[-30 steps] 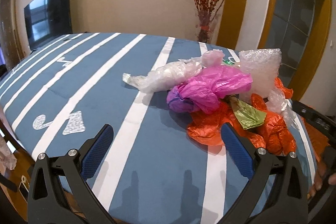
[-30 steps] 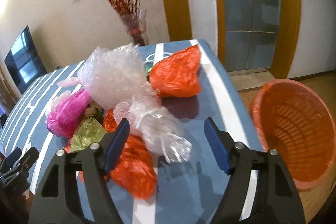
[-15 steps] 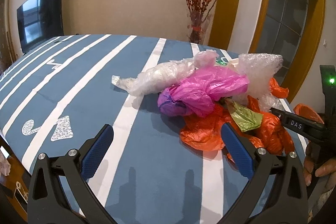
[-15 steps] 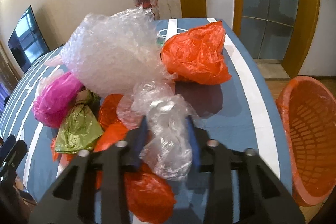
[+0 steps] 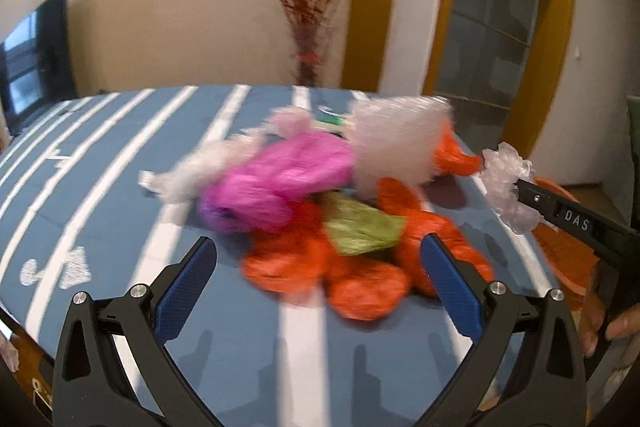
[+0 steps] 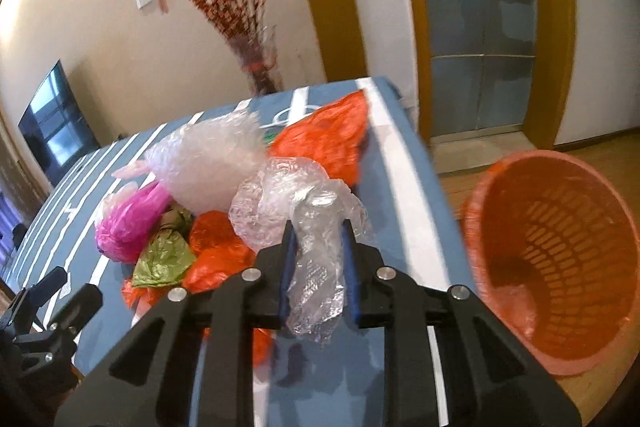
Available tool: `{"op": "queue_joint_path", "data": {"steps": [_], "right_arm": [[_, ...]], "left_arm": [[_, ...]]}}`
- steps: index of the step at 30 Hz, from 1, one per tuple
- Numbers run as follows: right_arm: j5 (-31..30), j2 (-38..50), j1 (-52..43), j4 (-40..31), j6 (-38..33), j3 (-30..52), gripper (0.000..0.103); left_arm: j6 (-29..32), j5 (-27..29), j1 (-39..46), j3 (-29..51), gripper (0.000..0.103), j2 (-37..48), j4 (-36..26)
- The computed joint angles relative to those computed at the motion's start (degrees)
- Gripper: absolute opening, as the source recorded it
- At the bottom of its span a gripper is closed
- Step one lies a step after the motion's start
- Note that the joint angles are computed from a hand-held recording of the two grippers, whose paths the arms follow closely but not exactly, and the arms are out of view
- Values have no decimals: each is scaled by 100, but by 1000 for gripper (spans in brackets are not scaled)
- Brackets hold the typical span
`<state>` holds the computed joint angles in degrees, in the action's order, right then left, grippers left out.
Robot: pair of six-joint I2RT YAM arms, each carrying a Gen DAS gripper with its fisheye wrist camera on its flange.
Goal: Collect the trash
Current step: 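Grasp the orange plastic bag with the left tool while the right tool holds the clear bag, then carry both bags over the orange wastebasket and open both tools to drop them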
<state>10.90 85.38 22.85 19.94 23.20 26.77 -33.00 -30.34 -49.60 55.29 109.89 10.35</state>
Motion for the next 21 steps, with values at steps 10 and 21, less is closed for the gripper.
{"op": "queue_joint_path", "data": {"steps": [10,21], "right_arm": [[-230,-1375,-802,-165,-31,-1168,22],[-587,-1627,-1264,-67,-175,-1523,22]], "left_arm": [[139,348,-376,2108,87,1415,-1006],[-173,759,-123,3536,76,2458,-2009]]}}
